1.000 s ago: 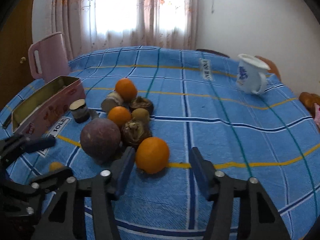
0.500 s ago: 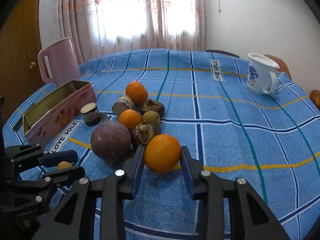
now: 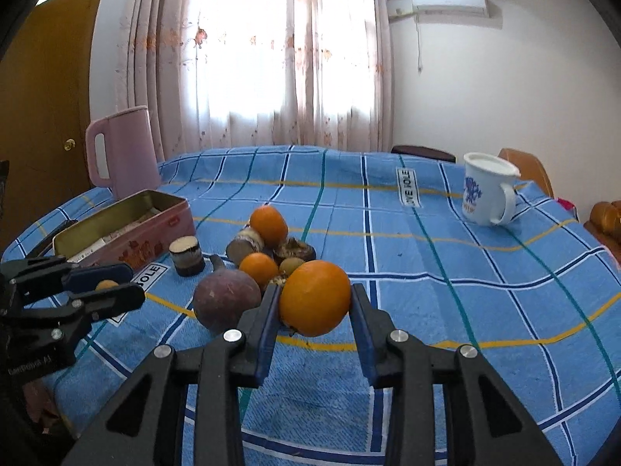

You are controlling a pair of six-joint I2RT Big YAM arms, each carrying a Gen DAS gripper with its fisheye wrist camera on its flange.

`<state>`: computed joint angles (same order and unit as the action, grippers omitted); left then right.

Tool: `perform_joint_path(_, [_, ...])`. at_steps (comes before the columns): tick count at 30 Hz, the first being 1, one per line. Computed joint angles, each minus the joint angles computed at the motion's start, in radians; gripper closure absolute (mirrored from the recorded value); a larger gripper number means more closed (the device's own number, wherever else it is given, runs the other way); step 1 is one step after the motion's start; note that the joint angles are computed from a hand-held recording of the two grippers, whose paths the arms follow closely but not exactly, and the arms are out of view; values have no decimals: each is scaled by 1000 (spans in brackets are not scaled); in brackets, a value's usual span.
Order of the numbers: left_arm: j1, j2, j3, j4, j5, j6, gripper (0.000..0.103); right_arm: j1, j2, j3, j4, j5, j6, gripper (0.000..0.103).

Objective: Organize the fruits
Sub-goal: 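Carry the yellow fruit with the left tool while the right tool carries the orange to the tin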

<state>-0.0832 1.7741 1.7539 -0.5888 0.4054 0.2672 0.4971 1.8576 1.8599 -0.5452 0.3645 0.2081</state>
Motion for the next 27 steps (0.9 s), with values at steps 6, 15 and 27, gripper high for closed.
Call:
perform_joint_path(6, [8,-22,-22,59,-31,-14,74,16,-12,-11,41,16,-32,66])
perform_joint_path(15, [30,-26,-8,91,-52,-45,74,44,8,44,52,20,-89,66])
perform_joint_path(27, [74,6,54,88,-70,-91,74,60,114,243,-25,-49,-129,66])
